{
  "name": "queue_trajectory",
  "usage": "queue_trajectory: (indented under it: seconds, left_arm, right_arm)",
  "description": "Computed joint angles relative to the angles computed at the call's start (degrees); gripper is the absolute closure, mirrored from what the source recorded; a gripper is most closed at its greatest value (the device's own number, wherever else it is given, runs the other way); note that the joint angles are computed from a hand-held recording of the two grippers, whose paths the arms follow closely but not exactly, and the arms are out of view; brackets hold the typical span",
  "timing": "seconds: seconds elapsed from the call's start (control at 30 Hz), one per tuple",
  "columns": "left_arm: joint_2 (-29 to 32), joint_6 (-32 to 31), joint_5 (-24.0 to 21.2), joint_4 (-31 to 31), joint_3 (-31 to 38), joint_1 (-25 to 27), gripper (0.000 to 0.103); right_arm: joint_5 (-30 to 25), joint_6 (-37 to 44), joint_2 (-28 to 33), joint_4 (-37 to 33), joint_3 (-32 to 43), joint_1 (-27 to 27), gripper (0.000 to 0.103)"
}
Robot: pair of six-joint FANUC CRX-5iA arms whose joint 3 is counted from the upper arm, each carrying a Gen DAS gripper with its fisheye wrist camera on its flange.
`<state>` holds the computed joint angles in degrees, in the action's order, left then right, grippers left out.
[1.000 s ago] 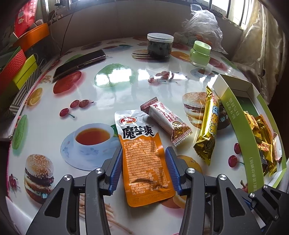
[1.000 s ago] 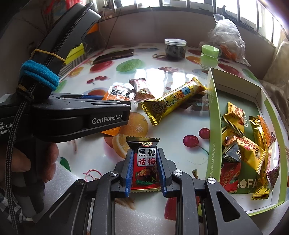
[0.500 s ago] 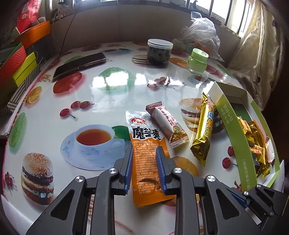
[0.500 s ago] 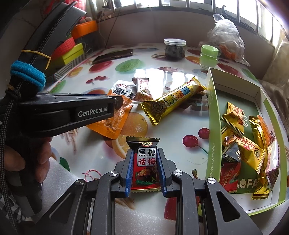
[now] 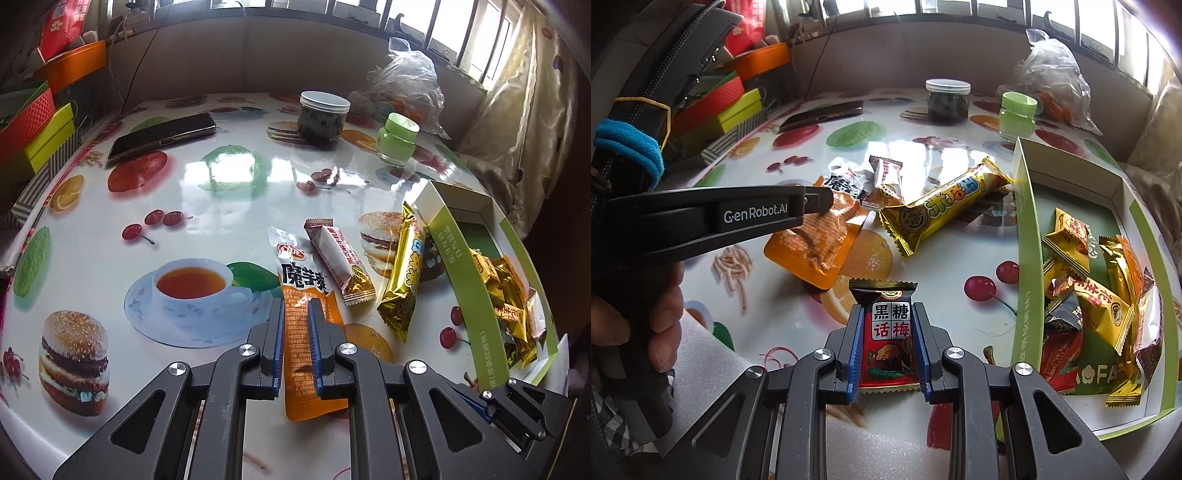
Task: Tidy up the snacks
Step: 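Grasp the orange konjac packet with the left gripper while the right holds the plum packet, then carry the konjac packet and plum packet over the green box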
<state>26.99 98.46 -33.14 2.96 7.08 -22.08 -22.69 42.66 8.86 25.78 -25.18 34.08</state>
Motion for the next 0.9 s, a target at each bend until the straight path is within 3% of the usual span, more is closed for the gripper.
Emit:
queue_trajectory:
  seconds: [0.47,0.9]
  left_arm:
    - [-2.8,-4.3,3.9,5.1,-4.6,0.8,0.098]
    - [-4.7,-5.3,4.7,5.1,-5.8,0.4,0.099]
  right_arm:
    - [0.8,-1.2,-0.6,1.5,-0.9,-0.3,0.080]
    - [3.6,-10.0,-3.3,10.6,-4.8,-0.8,0.080]
